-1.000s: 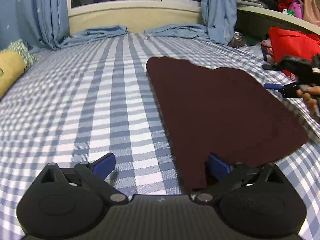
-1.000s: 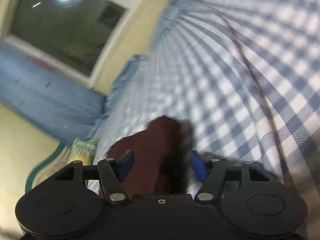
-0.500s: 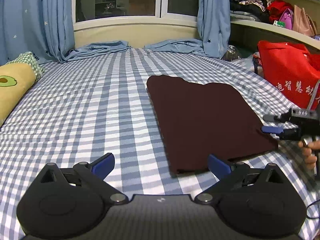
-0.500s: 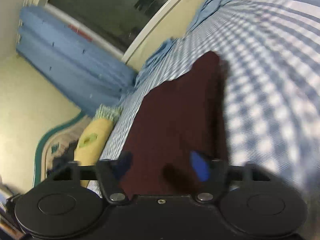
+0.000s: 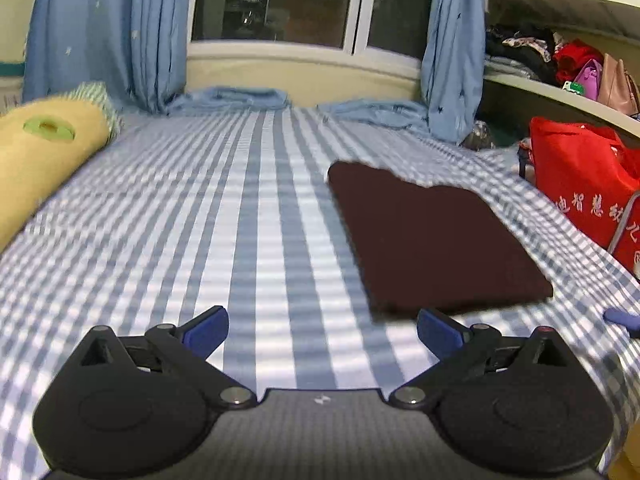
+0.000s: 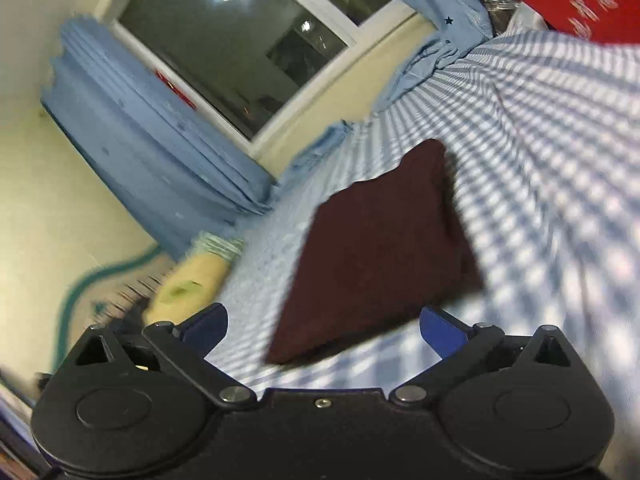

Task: Fold small clothes

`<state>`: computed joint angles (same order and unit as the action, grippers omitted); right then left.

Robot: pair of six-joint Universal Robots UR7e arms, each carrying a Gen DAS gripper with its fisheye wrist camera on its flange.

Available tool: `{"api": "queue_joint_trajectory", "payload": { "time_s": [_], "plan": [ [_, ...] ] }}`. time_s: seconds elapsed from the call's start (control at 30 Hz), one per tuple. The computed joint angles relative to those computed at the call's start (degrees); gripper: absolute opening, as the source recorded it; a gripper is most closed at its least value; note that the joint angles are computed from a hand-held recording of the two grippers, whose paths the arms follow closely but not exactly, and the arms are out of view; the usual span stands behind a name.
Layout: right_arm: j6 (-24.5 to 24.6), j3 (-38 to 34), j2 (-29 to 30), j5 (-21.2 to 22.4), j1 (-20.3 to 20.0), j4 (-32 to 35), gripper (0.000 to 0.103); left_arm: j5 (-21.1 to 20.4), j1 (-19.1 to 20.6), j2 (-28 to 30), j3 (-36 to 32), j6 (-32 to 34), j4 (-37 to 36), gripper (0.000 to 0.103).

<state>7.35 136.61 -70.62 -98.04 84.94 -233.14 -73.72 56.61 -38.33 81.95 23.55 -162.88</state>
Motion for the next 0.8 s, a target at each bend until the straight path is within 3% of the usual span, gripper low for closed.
{"api": "queue_joint_trajectory", "payload": {
  "time_s": [0.13,0.23,0.33,0.57,0.8],
  "plan": [
    [3.1,3.3,7.7,-6.7,4.1,-11.9,0.102,0.6,1.0,-1.1,1.4,-0.1,3.5,0.102],
    [3.9,3.4,11.4,-12.1,6.9,-14.9,0.102,1.4,1.3,-1.6,2.2,-0.8,4.3,0.102],
    [5.9,3.4,11.9,-12.9,7.8,-13.7,0.102,1.3,1.4,-2.1,2.8,-1.5,5.2,0.102],
    [5.0,1.5,10.9,-19.0,11.2,-9.1,0.102,1.2,1.3,-3.4,4.7,-1.4,4.6,0.102],
    [3.8,0.8,12.3,-17.6,10.8,-10.4,0.102,1.0,1.2,-3.5,4.9,-1.3,5.2,0.102]
  ]
}}
